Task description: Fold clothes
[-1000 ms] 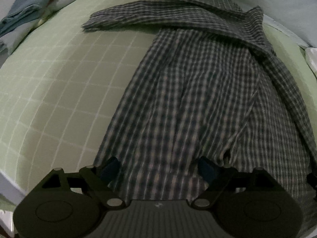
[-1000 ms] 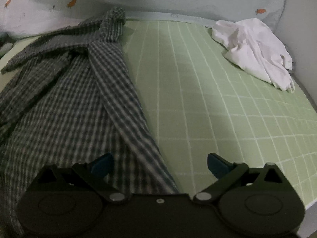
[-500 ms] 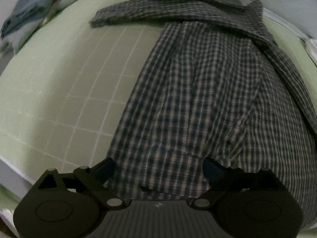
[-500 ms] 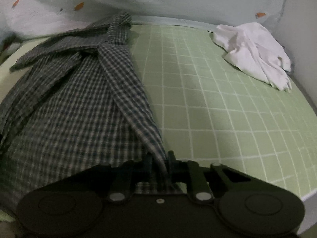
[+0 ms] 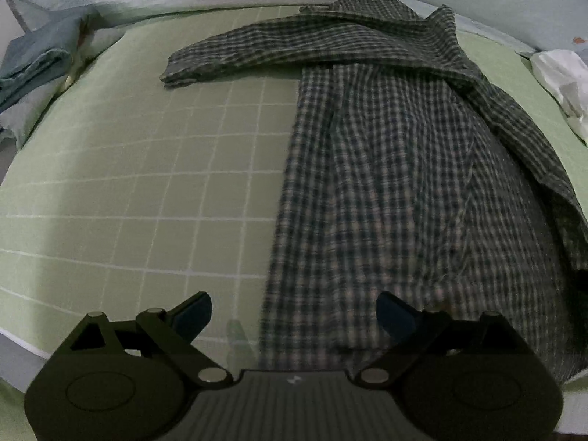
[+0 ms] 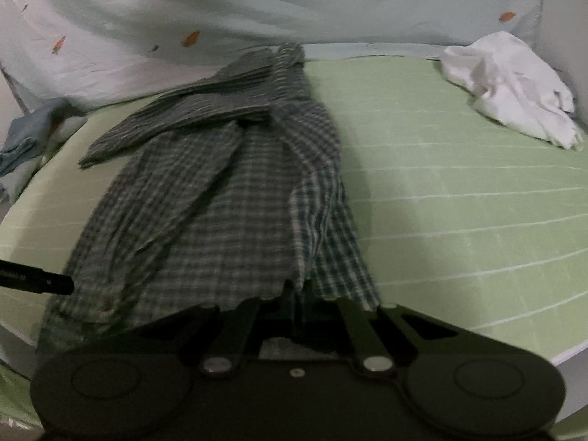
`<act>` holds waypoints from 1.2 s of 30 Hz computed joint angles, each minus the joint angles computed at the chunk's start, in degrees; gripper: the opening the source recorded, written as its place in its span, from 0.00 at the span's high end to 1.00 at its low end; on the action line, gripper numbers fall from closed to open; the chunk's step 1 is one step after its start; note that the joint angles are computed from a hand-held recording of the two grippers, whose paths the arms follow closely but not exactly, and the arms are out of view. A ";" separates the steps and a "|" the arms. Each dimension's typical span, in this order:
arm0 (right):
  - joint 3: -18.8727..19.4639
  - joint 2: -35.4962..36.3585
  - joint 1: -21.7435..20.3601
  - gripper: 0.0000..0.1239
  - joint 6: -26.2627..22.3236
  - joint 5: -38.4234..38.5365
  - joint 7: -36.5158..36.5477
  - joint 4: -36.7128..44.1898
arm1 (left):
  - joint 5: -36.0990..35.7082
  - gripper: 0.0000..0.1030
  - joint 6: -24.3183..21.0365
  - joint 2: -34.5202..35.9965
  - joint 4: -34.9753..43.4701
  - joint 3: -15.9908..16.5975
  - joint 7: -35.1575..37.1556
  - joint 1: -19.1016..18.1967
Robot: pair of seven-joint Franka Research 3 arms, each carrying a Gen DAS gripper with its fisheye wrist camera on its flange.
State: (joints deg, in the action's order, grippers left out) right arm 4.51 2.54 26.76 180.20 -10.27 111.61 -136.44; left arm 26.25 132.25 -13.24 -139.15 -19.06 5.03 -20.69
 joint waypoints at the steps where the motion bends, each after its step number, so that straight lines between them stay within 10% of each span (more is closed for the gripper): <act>1: 0.08 0.16 0.46 0.98 0.09 -0.36 0.87 0.12 | -0.28 0.07 0.07 -0.83 -0.78 0.14 0.55 -0.18; 11: -2.35 2.50 7.61 0.99 3.60 0.76 7.46 1.51 | -3.57 0.07 -0.54 -10.50 -9.16 0.75 4.44 -0.60; 19: -11.52 4.55 19.80 0.99 6.03 3.29 9.98 2.36 | -5.63 0.07 -1.78 -15.89 -13.26 0.73 7.55 -1.19; 27: -7.07 7.56 17.48 0.97 4.71 12.59 7.91 3.29 | -7.13 0.07 -3.46 -19.64 -15.93 0.58 9.28 -2.06; 36: -18.36 8.02 30.12 0.82 5.32 16.03 6.91 3.15 | -9.22 0.07 -4.09 -21.96 -17.87 0.74 9.51 -2.73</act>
State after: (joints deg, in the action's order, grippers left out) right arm -13.85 10.56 56.88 185.51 5.76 118.52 -133.30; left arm 17.03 128.16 -35.20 -157.02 -18.32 14.54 -23.42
